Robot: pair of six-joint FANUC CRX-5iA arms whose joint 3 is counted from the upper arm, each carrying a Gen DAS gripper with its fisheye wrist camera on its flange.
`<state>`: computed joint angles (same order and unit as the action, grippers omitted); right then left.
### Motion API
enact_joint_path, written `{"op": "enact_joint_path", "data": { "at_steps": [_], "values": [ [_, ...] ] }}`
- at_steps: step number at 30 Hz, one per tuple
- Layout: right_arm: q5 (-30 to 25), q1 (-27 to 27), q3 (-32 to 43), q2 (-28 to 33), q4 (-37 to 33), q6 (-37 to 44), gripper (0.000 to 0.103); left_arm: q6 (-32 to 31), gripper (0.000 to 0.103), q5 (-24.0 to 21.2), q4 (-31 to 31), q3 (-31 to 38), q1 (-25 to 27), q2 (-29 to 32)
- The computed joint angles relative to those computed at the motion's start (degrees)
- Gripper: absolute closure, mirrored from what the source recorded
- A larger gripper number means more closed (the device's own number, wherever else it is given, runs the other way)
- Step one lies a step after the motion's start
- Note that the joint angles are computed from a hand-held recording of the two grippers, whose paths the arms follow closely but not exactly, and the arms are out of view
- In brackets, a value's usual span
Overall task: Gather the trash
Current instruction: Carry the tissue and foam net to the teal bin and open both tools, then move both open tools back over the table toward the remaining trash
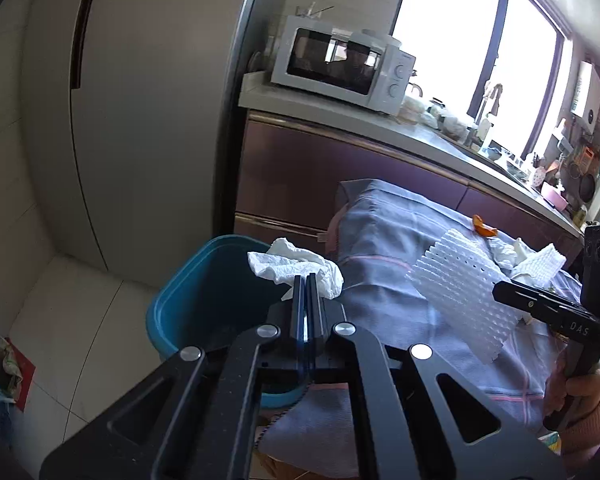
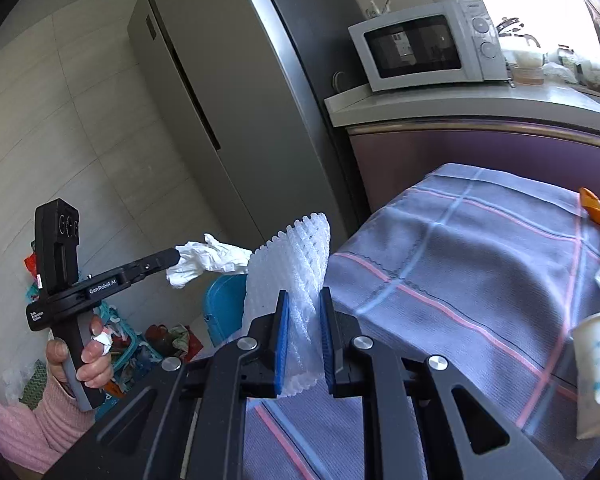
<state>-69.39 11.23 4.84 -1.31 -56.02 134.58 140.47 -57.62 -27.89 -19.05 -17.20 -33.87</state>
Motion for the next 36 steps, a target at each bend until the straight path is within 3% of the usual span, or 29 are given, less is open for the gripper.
{"op": "enact_joint_path", "data": {
  "at_steps": [7,18,22,26,30,36],
  "values": [
    [1.87,8.57,4.07,4.01,5.01,-5.6,0.088,-7.89,0.102,4.71,10.18,-6.65,12.27,-1.97],
    [6.25,18.15,8.32,10.36,14.02,-15.59,0.085,-14.21,0.101,12.29,20.15,-12.53,21.08,2.22],
    [6.27,19.89,9.54,12.08,15.79,-18.11,0.08,-13.71,0.1,13.6,20.6,-12.33,20.92,5.07],
    [7.34,20.31,8.6,11.45,15.79,-18.3,0.069,-13.42,0.099,15.26,21.64,-12.95,21.35,6.4],
    [7.72,19.34,7.55,10.52,14.28,-16.8,0.069,-10.03,0.099,14.49,18.65,-12.02,19.37,6.5],
    [5.64,15.2,6.16,8.01,10.19,-11.76,0.063,-4.89,0.088,12.84,12.07,-8.75,13.6,6.38]
  ]
}}
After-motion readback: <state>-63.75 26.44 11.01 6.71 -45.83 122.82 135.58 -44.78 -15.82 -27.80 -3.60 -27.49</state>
